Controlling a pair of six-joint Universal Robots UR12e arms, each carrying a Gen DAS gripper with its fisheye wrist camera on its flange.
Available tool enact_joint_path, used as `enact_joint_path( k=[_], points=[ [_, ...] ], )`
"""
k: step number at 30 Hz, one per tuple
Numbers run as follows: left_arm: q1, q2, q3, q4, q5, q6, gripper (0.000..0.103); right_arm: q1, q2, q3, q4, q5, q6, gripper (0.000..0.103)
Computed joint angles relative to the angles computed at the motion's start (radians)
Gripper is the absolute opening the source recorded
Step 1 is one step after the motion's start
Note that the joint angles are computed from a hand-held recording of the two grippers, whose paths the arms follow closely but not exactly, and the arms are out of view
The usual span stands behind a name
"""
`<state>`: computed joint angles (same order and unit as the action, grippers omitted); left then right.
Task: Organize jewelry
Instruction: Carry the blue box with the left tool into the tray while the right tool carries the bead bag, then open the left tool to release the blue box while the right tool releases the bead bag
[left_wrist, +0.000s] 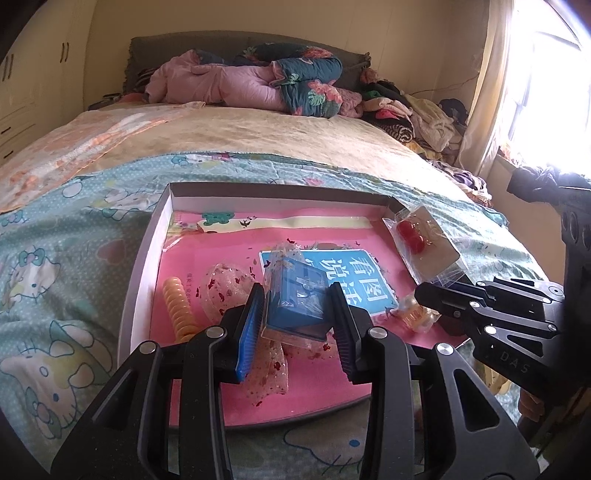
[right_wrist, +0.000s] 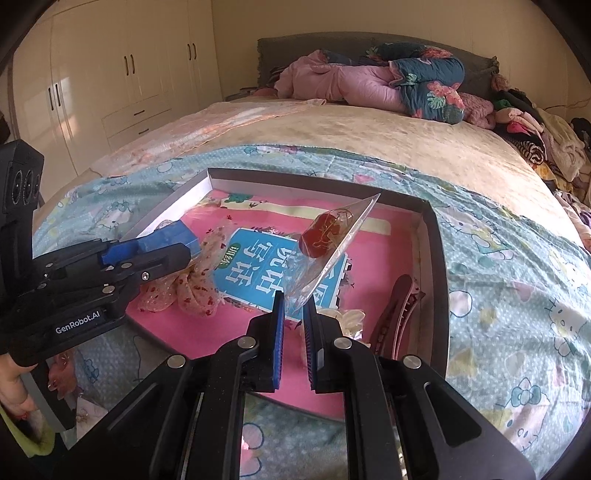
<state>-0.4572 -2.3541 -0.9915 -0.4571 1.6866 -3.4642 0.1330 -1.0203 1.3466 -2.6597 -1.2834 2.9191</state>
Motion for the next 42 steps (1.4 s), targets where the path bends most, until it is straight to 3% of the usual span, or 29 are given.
enact_joint_path(
  k=[11, 21, 25, 34, 37, 42],
  points=[
    [0.006, -0.015, 0.024, -0.041, 0.005, -0.013, 0.028, 0.014, 0.059, -0.096, 0.1, -0.018, -0.007, 0.01],
    [0.01, -0.012, 0.018, -0.038, -0.002, -0.022, 0.028, 0.019, 0.079, -0.127, 0.142, -0.027, -0.004, 0.01],
    [0.009, -0.012, 0.017, -0.037, -0.002, -0.022, 0.028, 0.018, 0.079, -0.129, 0.153, -0.027, -0.005, 0.015],
    [0.005, -0.012, 0.017, -0.039, -0.019, -0.009, 0.028, 0.008, 0.048, -0.09, 0.128, -0.015, 0.003, 0.024],
    [0.004, -0.011, 0.018, -0.042, -0.022, -0.005, 0.035, 0.004, 0.032, -0.068, 0.11, -0.015, 0.009, 0.032],
    [0.001, -0.004, 0.011, -0.033, -0.019, -0.005, 0.04, -0.004, 0.003, -0.027, 0.071, -0.013, 0.015, 0.035]
  ],
)
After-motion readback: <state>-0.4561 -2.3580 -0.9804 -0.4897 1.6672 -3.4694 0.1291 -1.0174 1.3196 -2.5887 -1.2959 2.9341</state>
